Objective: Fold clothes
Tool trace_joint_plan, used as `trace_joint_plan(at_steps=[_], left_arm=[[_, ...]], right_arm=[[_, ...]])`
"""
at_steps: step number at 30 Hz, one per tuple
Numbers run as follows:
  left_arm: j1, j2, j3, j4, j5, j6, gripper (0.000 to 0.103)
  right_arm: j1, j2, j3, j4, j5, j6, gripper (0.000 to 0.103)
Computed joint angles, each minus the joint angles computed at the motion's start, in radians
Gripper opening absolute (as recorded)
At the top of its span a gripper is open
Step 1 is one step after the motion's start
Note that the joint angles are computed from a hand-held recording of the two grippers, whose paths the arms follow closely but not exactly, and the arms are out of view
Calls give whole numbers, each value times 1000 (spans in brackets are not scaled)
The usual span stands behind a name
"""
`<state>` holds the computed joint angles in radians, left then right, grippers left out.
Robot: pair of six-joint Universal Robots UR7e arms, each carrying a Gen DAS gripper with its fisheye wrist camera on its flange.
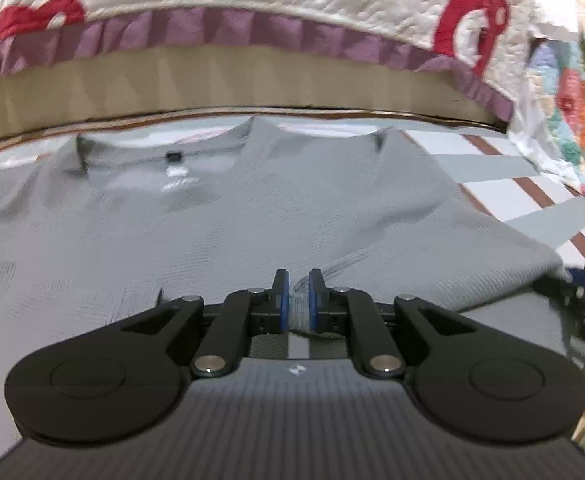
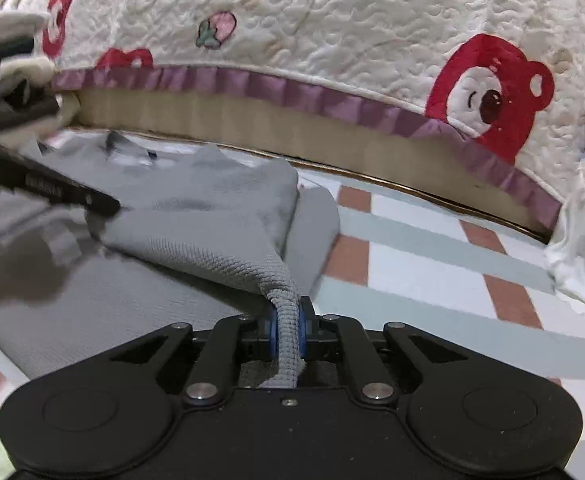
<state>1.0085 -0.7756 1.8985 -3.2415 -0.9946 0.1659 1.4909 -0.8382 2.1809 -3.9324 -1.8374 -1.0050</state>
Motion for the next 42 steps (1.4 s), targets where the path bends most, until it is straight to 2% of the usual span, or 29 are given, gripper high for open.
trace_joint_plan(at_steps=[3,6,10,13,16,20,21,22,24,25,26,30,32,35,38,42], left_arm=[[5,-16,2,37,-14,-36,10],[1,-33,11,33,-44,-32,13],[-18,-51,11,31,-121,-56,29],[-35,-38,-23,75,-181,-105,45],[-30,4,-97,161,-261,-221,50],[-10,81,-230,360,-324,-451,53],[-13,93,-239,367,-320,-461,53],[-16,105,-244,367,-315,-461,50],[-25,118,-242,362,-288,-440,15],[-31,112,-224,347,-276,-420,3],[-35,100,-188,291,-273,-404,3],[-76,36,-32,66,-207,-388,3],[-109,8,44,3,-158,-442,3],[-150,-28,122,8,-109,-576,5],[-145,-49,146,101,-174,-707,6],[-150,-99,185,164,-194,-725,7]], right_arm=[[16,33,-19,-33,-46,-43,10],[19,34,-18,-50,-38,-50,10],[13,59,5,-143,-5,-125,10],[24,106,16,-258,19,-259,10],[30,128,22,-291,23,-317,10],[31,150,29,-323,38,-388,10],[31,155,33,-333,46,-409,10],[32,160,37,-342,54,-429,10],[35,164,39,-343,51,-443,10],[36,165,38,-345,46,-438,10],[37,164,36,-341,40,-426,10],[31,135,26,-301,16,-300,10],[24,101,28,-243,20,-202,10],[5,32,32,-105,39,-31,10],[-26,-49,30,79,66,178,12],[-107,-163,38,302,188,542,35]])
